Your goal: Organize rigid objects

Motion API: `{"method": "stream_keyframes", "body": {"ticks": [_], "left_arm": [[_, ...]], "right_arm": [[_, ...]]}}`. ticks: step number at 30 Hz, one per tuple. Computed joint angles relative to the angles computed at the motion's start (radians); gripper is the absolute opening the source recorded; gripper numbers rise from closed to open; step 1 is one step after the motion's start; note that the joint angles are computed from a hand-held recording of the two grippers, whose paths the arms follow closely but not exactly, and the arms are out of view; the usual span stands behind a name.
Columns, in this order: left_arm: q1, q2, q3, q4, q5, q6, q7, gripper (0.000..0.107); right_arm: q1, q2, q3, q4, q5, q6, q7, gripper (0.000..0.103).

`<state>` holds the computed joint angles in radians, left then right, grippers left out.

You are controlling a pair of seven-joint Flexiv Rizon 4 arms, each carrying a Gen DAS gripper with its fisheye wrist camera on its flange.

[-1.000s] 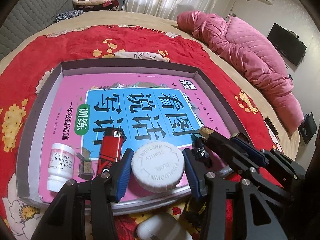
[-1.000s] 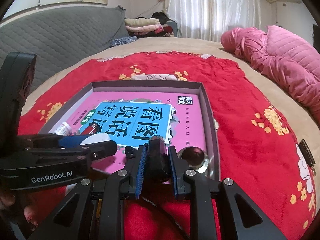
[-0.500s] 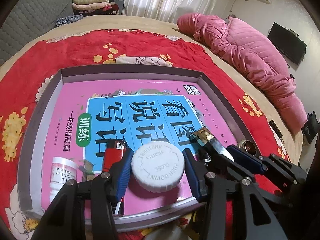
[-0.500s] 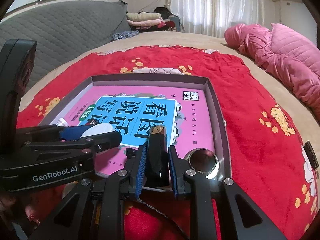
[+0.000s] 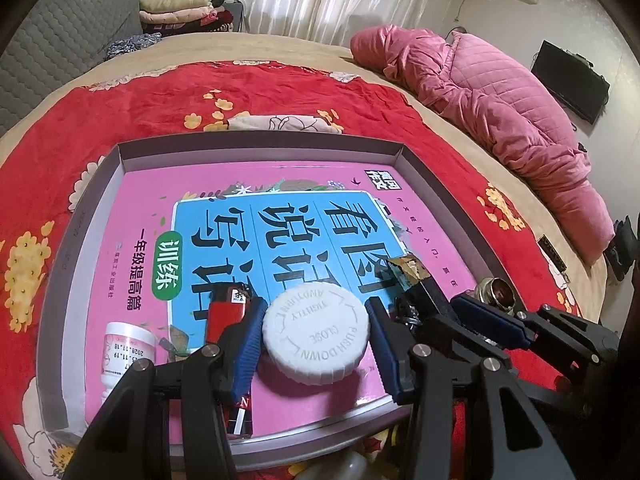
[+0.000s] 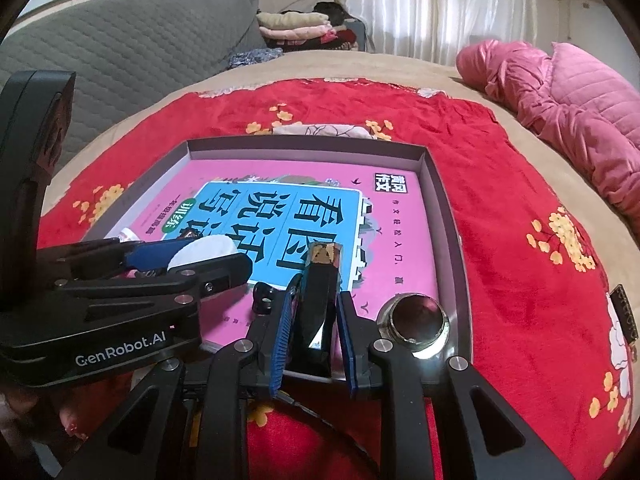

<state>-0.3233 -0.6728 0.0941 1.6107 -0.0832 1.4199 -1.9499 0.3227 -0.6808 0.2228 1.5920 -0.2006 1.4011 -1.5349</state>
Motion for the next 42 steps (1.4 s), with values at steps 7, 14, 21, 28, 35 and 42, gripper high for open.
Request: {"method": "stream_keyframes", "body": {"ticks": [7, 14, 21, 28, 35, 42], "left_arm": [[-0.005, 0.0, 0.005, -0.002, 0.004, -0.005, -0.002, 0.05], [-0.024, -0.002, 0.03, -0.021, 0.038, -0.036, -0.004, 0.05], [-0.047, -0.004, 0.06, -0.047, 0.08, -0.08, -0.019, 0.05], [-0.065, -0.008, 0.083, -0.076, 0.146, -0.121, -0.055, 0.05], [-0.056, -0.005, 0.072, -0.081, 0.175, -0.133, -0.072, 0.05], [-0.041, 0.005, 0.053, -0.069, 0.18, -0.137, -0.068, 0.05]], "right_arm": [[0.011, 0.005, -0.017, 0.009, -0.009, 0.008, 0.007, 0.027], [-0.019, 0.06, -0.004, 0.089, -0.012, 0.096, -0.012, 0.028], [-0.052, 0.09, 0.014, 0.111, 0.004, 0.111, 0.017, 0.029], [-0.053, 0.095, 0.017, 0.107, 0.011, 0.092, 0.026, 0.029], [-0.049, 0.097, 0.008, 0.103, 0.017, 0.073, 0.047, 0.029], [-0.05, 0.101, 0.009, 0.105, 0.02, 0.07, 0.051, 0.045]]}}
